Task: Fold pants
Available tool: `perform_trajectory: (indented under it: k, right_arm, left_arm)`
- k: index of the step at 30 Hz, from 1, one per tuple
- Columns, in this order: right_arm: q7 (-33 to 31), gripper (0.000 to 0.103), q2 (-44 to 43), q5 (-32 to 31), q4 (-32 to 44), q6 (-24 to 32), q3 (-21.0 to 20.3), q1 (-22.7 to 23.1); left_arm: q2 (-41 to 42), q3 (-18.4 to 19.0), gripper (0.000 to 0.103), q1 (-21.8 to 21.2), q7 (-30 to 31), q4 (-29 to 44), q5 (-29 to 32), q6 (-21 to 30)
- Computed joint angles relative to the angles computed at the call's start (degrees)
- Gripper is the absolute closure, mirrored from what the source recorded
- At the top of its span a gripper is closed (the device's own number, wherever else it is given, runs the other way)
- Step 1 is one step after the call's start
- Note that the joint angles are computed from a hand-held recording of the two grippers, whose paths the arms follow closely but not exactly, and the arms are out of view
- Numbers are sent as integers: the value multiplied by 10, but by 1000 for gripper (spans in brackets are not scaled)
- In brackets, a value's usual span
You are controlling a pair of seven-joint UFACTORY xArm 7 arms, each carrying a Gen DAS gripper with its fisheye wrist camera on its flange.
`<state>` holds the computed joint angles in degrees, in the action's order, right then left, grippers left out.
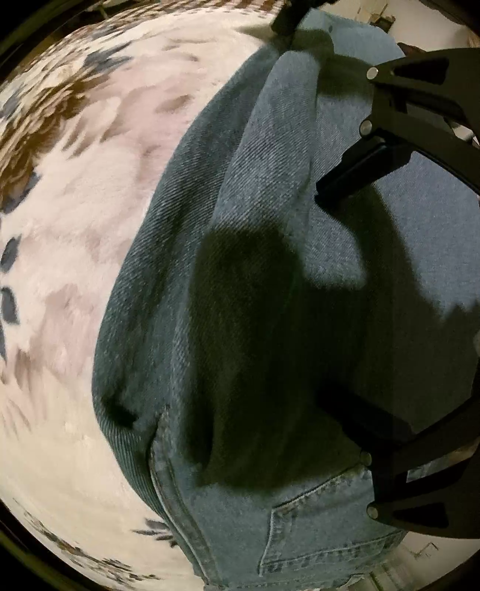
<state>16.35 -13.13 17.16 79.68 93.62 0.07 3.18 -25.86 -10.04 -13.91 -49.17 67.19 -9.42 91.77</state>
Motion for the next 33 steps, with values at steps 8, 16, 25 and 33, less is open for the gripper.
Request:
perform_trajectory:
  k: [8, 16, 25, 33]
  right_arm:
    - [-106, 102, 94, 66, 101, 155, -6, 2]
    - [-122, 102, 21, 72, 4, 9, -26, -29]
    - [-57, 41, -145, 85, -117, -7, -85, -100]
    - [-44, 41, -206, -4, -201, -77, -230, -230]
  left_arm:
    - [0, 14, 0, 22, -4, 19, 18, -4]
    - [-3, 28, 0, 39, -7, 18, 12, -3]
    - [-15, -11, 0, 3, 29, 71, 14, 18]
    - [5, -47, 0, -66, 60, 15, -45, -69]
